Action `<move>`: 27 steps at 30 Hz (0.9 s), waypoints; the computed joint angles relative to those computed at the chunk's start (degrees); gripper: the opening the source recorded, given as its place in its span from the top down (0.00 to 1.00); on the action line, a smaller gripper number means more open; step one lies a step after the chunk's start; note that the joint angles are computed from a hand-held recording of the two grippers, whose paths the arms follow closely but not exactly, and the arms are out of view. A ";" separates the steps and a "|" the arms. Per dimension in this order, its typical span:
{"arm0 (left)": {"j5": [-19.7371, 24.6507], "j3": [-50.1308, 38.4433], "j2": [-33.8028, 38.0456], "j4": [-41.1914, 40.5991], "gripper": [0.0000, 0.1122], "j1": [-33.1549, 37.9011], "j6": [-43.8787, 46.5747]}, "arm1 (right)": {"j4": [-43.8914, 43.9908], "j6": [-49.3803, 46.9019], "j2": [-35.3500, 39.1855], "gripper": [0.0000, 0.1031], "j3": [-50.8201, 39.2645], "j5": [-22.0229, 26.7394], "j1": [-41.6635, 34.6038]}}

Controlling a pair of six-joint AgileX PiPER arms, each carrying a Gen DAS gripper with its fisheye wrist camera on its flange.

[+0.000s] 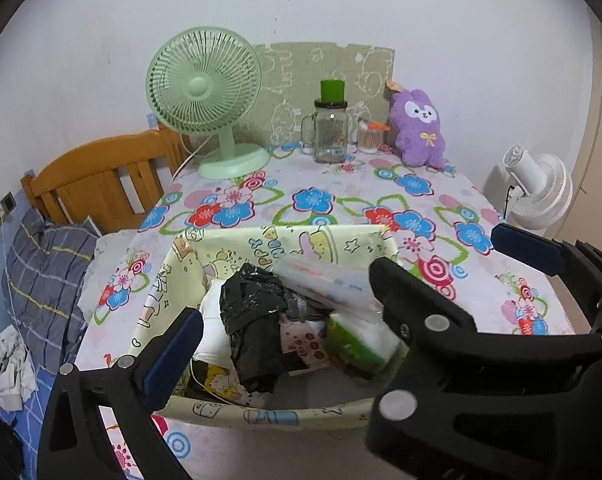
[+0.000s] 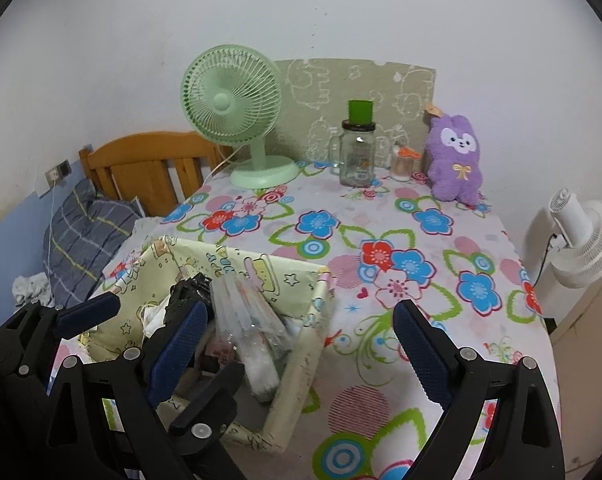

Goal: Organize soft objects

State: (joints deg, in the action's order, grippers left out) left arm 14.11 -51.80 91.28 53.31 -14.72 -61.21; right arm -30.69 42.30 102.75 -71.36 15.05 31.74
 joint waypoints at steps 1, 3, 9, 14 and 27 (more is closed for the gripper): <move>0.11 0.37 -0.59 0.83 0.08 -0.40 -1.11 | -1.14 1.48 -0.71 0.07 0.72 -0.06 -0.12; 0.37 0.65 -1.30 1.07 0.08 -0.93 -2.03 | -3.28 4.41 -2.13 0.07 2.17 -0.21 -0.52; 0.06 1.00 -3.70 -4.81 0.09 -2.29 3.26 | -13.00 15.54 -7.15 0.07 6.80 0.39 -1.35; 2.81 1.78 -5.67 4.90 0.08 -5.90 -6.75 | -23.16 25.77 -11.61 0.07 10.75 1.65 -1.43; 9.66 4.38 -10.54 17.08 0.08 -15.16 -20.93 | -47.86 51.86 -23.13 0.02 22.52 5.24 -2.18</move>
